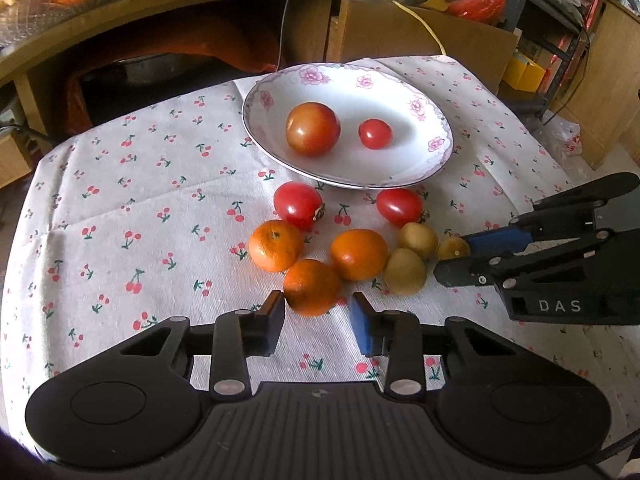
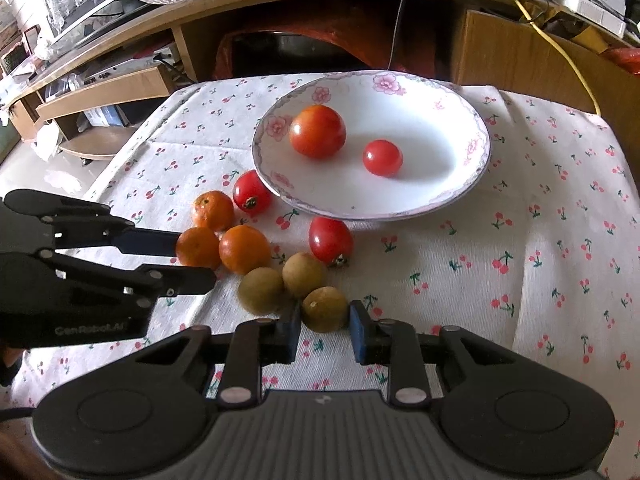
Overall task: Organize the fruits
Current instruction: 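Grasp an orange tangerine with the left tool while the right tool grasps a brown round fruit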
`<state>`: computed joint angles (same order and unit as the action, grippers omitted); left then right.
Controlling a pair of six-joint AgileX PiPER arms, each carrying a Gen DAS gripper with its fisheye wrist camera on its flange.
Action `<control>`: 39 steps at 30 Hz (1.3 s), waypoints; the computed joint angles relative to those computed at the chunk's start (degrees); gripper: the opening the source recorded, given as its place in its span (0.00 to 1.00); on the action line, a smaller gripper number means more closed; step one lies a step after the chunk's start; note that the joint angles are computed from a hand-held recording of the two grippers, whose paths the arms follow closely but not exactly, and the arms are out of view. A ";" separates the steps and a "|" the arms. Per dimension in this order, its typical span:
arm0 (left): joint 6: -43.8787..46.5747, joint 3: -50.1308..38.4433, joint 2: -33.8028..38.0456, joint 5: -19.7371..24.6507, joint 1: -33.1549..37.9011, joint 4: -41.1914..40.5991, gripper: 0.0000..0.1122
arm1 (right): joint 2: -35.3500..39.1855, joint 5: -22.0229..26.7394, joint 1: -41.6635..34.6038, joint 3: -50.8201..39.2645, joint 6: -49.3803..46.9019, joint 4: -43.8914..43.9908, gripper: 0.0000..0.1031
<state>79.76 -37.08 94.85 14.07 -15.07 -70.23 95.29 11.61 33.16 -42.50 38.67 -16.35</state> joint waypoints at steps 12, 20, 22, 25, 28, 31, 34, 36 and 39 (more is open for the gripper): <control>5.39 -1.15 2.72 -3.15 -1.68 -7.34 0.45 | -0.27 1.12 1.37 0.20 2.76 -3.19 0.23; 16.87 -0.14 2.77 -5.97 -3.42 -17.56 0.45 | -0.15 1.07 2.23 0.44 8.17 -8.86 0.23; 16.55 0.15 2.48 -6.23 -3.51 -17.24 0.43 | -0.14 1.10 2.26 0.42 8.24 -8.96 0.23; 12.77 0.14 2.24 -6.67 -4.01 -13.67 0.41 | -0.08 1.42 2.60 0.33 10.11 -10.86 0.23; 5.85 -0.10 2.01 -6.83 -4.31 -6.88 0.38 | -0.01 2.12 2.97 0.03 11.06 -11.67 0.23; 0.03 -0.21 1.78 -6.93 -4.44 -1.44 0.37 | 0.13 2.27 3.04 -0.16 11.49 -11.86 0.23; -3.38 -0.22 1.57 -7.00 -4.53 1.66 0.35 | 0.22 2.31 3.17 -0.28 11.69 -11.80 0.23; -4.86 -0.20 1.42 -6.83 -4.51 3.32 0.35 | 0.22 2.27 3.18 -0.25 11.86 -11.85 0.23; -7.14 -0.20 1.17 -6.60 -4.68 5.87 0.35 | 0.20 2.18 3.08 -0.25 11.39 -11.09 0.23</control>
<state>72.62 -37.28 96.01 7.47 -19.75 -64.36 95.49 13.78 36.24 -42.75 50.06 -27.45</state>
